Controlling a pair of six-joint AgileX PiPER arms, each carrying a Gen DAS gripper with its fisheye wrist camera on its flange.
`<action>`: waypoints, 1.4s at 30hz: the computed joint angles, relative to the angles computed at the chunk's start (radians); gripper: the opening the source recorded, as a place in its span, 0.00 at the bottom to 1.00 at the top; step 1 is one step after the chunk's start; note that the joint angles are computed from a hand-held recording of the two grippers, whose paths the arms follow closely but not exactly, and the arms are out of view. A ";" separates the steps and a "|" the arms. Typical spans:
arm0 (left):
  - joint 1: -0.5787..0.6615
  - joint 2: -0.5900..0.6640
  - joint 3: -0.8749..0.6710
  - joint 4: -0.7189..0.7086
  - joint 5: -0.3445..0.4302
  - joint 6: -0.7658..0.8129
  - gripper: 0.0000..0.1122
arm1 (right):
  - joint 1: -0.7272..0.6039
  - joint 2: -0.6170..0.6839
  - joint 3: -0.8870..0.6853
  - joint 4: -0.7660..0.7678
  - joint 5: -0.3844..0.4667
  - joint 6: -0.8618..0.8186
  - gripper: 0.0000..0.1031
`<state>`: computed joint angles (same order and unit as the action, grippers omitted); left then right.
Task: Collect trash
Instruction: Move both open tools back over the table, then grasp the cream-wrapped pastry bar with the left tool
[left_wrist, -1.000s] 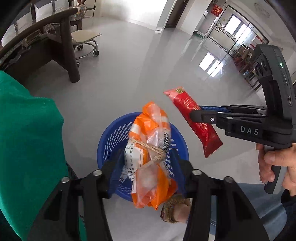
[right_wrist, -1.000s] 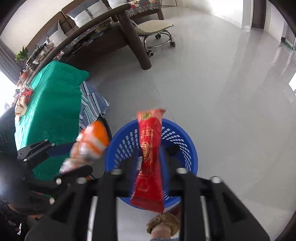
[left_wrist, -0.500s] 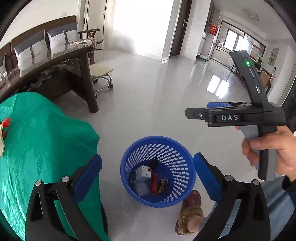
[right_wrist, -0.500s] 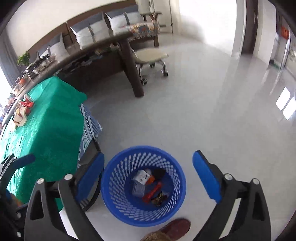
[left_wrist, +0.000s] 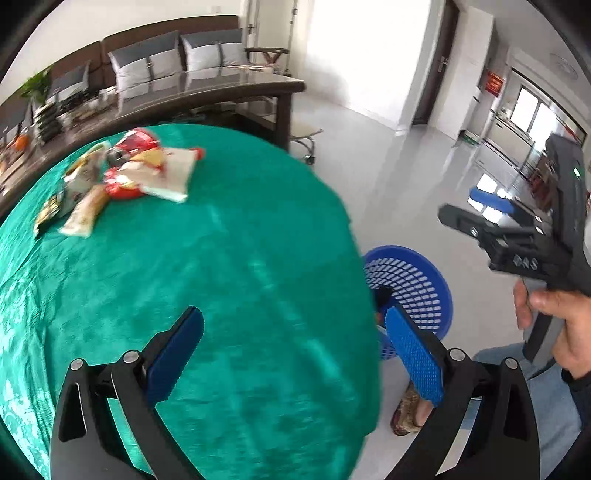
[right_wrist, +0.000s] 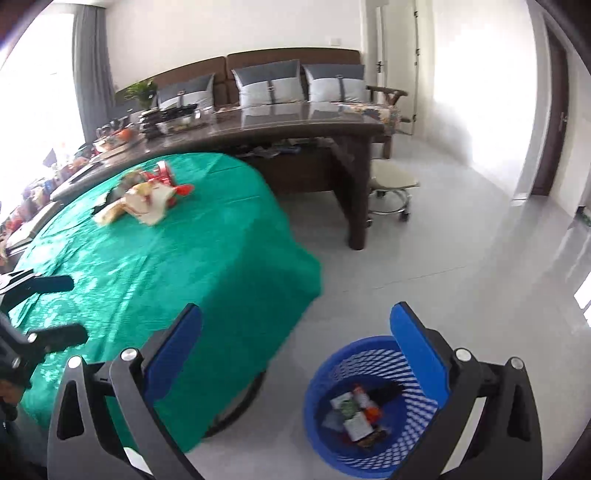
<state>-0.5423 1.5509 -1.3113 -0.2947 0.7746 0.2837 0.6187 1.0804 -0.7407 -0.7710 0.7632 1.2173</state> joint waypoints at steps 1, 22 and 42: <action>0.066 -0.003 0.008 -0.008 0.000 0.026 0.87 | 0.038 0.071 -0.044 0.015 -0.010 0.009 0.95; 0.528 0.154 -0.120 0.024 0.067 0.213 0.88 | 0.080 0.799 -0.799 0.314 0.062 -0.361 0.95; 0.433 0.477 -0.716 -0.089 0.342 0.261 0.88 | 0.083 0.800 -0.803 0.303 0.072 -0.349 0.96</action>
<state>-0.1091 2.0276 -2.0273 -0.3841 1.1167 0.5450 0.7014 1.8801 -1.5436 -0.4675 0.8350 0.8684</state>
